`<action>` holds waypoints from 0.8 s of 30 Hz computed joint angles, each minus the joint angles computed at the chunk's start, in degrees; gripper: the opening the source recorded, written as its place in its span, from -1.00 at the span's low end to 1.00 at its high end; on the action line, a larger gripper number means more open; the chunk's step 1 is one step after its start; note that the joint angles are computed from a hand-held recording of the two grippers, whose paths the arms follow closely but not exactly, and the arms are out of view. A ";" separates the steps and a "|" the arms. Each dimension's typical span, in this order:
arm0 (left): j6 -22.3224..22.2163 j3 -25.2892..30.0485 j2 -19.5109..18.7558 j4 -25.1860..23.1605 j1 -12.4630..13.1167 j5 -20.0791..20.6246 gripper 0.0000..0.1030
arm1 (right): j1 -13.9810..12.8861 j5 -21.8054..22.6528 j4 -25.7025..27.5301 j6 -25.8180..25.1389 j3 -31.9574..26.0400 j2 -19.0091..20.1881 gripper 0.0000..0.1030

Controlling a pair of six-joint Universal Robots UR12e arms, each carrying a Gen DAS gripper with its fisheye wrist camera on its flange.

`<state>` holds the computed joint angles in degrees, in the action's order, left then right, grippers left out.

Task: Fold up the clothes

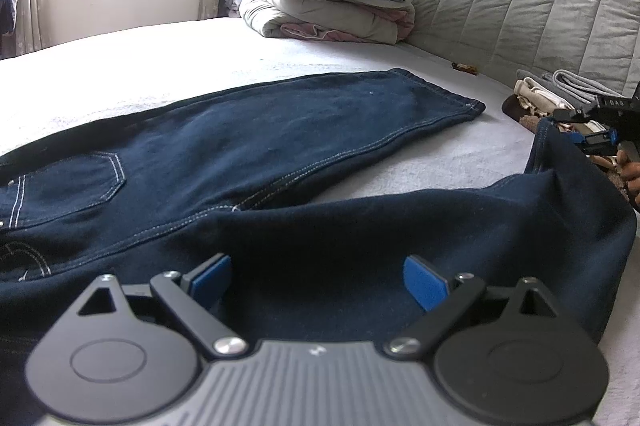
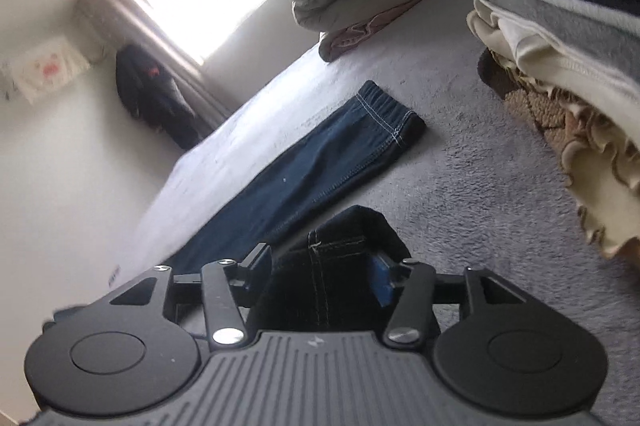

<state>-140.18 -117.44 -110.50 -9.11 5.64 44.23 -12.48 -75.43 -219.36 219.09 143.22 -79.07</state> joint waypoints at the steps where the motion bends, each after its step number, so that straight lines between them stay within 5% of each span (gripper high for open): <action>1: 0.04 0.02 0.00 -0.07 0.01 -0.01 0.83 | 0.37 -0.84 0.33 0.31 -0.32 0.16 0.08; 2: 0.07 0.06 -0.01 -0.17 0.01 -0.03 0.83 | 0.90 -2.06 1.41 0.19 -0.70 0.10 -0.09; 3: 0.07 0.12 0.00 -0.31 -0.01 -0.03 0.83 | 1.30 -2.90 2.65 0.56 -0.97 -0.10 -0.55; 4: 0.12 0.16 0.02 -0.45 -0.01 0.00 0.83 | 1.58 -3.40 4.01 1.35 -1.15 -0.42 -0.66; 6: 0.20 0.23 0.07 -0.71 -0.05 0.08 0.83 | 2.77 -6.05 6.53 2.23 -1.60 -1.42 -0.73; 8: 0.16 0.35 0.13 -1.01 -0.05 0.04 0.83 | 5.71 -13.26 8.40 1.17 -2.36 -3.20 -0.80; 15: -2.20 0.53 0.01 0.12 0.38 -1.79 0.83 | 19.21 -45.12 9.70 -6.71 -5.67 -6.65 -0.83; 18: -3.64 0.78 -0.20 0.18 0.36 -2.15 0.83 | 19.95 -48.94 14.89 -7.76 -7.48 -6.31 -0.83; 24: -0.84 0.60 -0.22 0.17 -0.38 0.63 0.83 | 16.86 -48.45 27.02 -7.08 -11.17 -1.69 -0.81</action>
<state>-141.02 -116.84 -110.72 -8.94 5.27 44.86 4.38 -123.88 -192.33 212.01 132.05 -80.76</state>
